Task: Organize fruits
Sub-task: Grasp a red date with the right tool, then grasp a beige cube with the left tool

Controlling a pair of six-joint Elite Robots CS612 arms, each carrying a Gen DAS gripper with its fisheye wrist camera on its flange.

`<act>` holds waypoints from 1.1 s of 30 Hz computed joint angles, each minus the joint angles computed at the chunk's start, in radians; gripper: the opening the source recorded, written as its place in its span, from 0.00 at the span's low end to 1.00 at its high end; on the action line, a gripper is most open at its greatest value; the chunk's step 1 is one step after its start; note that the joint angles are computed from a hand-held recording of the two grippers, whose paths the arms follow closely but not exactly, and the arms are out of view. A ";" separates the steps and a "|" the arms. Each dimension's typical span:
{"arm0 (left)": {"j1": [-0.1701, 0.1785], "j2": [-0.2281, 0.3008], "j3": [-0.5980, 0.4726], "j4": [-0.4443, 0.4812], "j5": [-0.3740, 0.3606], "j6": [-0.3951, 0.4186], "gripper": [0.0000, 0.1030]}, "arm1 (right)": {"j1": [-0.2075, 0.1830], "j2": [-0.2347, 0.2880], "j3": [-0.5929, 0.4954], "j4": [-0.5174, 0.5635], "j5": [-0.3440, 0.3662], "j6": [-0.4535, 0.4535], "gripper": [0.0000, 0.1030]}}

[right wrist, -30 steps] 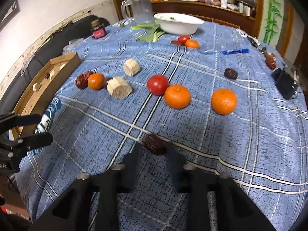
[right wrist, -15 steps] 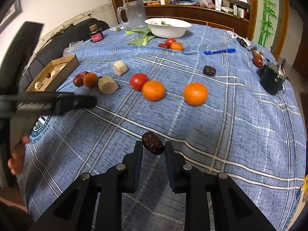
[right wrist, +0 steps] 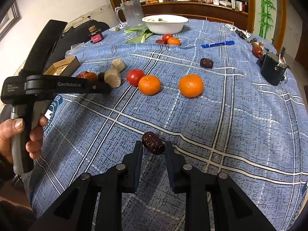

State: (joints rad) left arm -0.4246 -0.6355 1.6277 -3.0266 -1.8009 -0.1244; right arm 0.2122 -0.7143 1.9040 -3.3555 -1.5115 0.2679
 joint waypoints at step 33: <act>0.000 -0.019 0.047 -0.063 -0.024 0.132 0.25 | 0.002 0.007 -0.004 -0.028 -0.003 0.014 0.24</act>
State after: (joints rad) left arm -0.4250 -0.6543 1.6748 -3.0897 -1.8245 0.0076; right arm 0.2144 -0.7071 1.9000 -3.3832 -1.5145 0.2816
